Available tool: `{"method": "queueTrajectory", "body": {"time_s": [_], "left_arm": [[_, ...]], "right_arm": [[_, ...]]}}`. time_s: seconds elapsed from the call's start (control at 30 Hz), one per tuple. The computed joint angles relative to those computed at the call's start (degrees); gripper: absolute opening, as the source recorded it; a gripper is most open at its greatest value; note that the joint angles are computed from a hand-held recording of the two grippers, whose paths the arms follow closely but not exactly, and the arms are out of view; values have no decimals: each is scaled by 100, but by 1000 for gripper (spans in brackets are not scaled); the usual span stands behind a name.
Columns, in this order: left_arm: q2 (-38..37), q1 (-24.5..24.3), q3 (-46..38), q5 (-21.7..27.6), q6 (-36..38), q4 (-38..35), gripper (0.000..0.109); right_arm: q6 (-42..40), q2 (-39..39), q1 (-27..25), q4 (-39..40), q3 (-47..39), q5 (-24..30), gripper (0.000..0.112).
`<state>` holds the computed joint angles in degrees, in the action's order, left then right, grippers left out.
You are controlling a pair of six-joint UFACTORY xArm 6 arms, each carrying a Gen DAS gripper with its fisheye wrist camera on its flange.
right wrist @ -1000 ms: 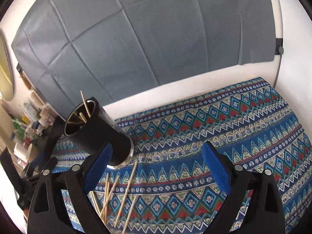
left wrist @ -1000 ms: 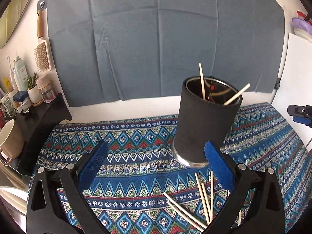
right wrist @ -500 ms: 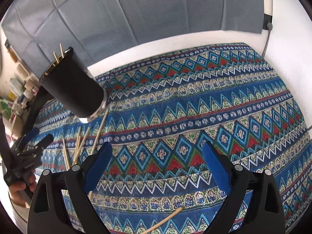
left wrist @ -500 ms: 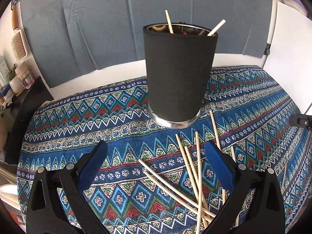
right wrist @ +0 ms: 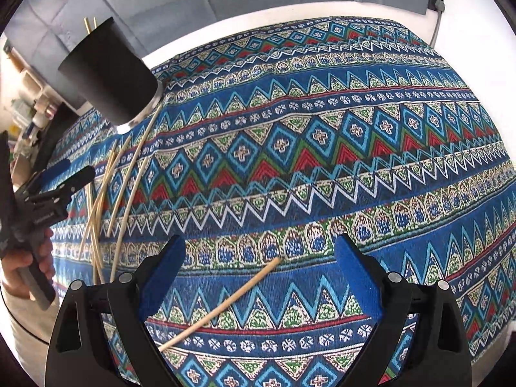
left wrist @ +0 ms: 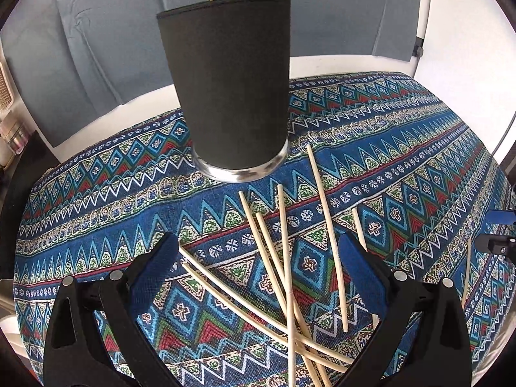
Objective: Organize utensils
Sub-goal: 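Move both tools back down toward the remaining sticks on the cloth, then close the right tool on one stick while the left tool grasps another stick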
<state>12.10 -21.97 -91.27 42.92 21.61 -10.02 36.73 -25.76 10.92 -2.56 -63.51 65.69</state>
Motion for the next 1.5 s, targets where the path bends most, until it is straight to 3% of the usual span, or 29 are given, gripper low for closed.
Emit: {"method": "queueTrajectory", "body": {"time_s": [0.13, 0.27, 0.4, 0.63, 0.73, 0.8, 0.87, 1.0, 1.07, 1.2, 1.3, 1.5], "left_arm": [[-9, -72, 90, -12, 136, -52, 96], [136, -96, -133, 450, 161, -35, 77], [244, -67, -273, 740, 230, -125, 67], [292, -26, -292, 883, 338, -225, 50], [295, 1, -323, 942, 373, -268, 41], [296, 48, -347, 1001, 400, -331, 33], [278, 108, -354, 1058, 456, -372, 28], [298, 179, -437, 1205, 480, -460, 15], [256, 231, -401, 1244, 517, -523, 15], [194, 256, -334, 1250, 525, -564, 14], [146, 289, -342, 1328, 593, -638, 6], [56, 339, -362, 1395, 699, -629, 5]], "right_arm": [[26, -46, 73, 45, 142, 140, 89], [116, -25, 241, -127, 198, 173, 89], [207, 74, 377, -266, 105, 299, 89], [237, 421, 755, -810, -212, 715, 90], [340, 293, 865, -979, -43, 554, 86], [223, 144, 889, -1037, 104, 381, 72], [144, 5, 893, -1053, 193, 313, 47], [-86, -119, 820, -1000, 274, 248, 25], [-226, -152, 769, -922, 308, 197, 17], [-376, -239, 675, -813, 399, 109, 6], [-554, -317, 515, -572, 488, -23, 5], [-580, -441, 500, -533, 641, -195, 5]]}}
